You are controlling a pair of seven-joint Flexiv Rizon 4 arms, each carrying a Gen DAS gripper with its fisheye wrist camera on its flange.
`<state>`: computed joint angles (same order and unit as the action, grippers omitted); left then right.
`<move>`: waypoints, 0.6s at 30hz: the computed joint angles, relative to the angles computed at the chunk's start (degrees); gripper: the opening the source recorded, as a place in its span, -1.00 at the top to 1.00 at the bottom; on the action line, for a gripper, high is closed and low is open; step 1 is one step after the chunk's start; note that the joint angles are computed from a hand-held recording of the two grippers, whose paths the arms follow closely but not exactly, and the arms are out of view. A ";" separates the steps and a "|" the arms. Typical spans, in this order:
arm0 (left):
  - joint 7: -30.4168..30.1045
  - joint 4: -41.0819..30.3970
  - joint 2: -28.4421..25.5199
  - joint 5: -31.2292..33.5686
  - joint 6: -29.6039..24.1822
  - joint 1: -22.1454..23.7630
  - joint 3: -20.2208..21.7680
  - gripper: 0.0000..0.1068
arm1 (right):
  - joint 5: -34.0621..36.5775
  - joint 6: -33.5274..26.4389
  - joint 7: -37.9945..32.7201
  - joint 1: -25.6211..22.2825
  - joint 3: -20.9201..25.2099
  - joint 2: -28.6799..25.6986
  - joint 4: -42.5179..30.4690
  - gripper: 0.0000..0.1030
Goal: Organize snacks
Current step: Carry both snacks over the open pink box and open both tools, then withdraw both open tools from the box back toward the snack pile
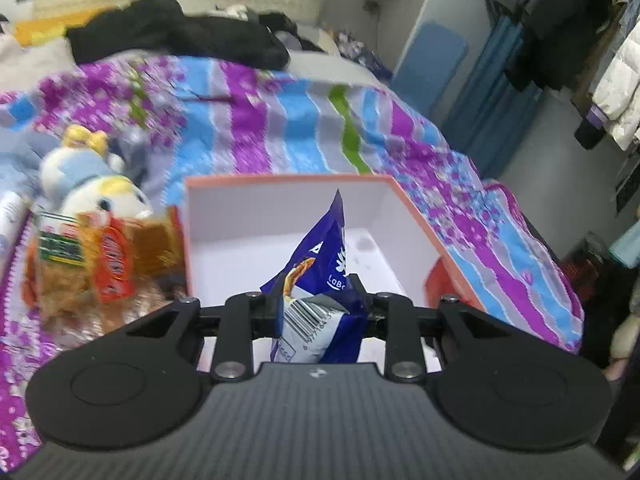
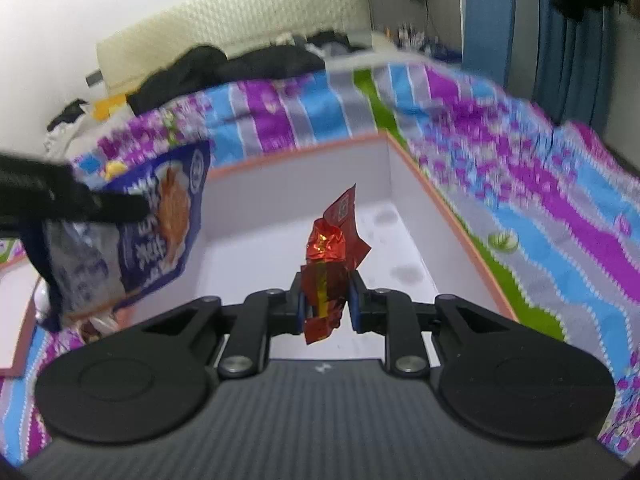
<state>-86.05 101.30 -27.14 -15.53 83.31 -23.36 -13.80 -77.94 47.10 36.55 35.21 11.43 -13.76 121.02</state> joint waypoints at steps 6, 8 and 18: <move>-3.09 -5.55 -2.58 5.36 -6.37 -4.41 5.97 0.38 | -0.68 5.51 1.82 -1.95 -0.84 -0.92 1.74 0.53; -3.15 -4.88 -2.39 6.35 -5.91 -4.23 6.06 0.38 | 0.04 5.90 1.82 -1.96 -0.77 -1.25 1.86 0.53; 2.61 0.99 -0.72 0.86 -2.78 2.36 -1.14 -0.31 | 3.01 3.86 0.20 -0.07 -0.65 -1.87 0.79 0.17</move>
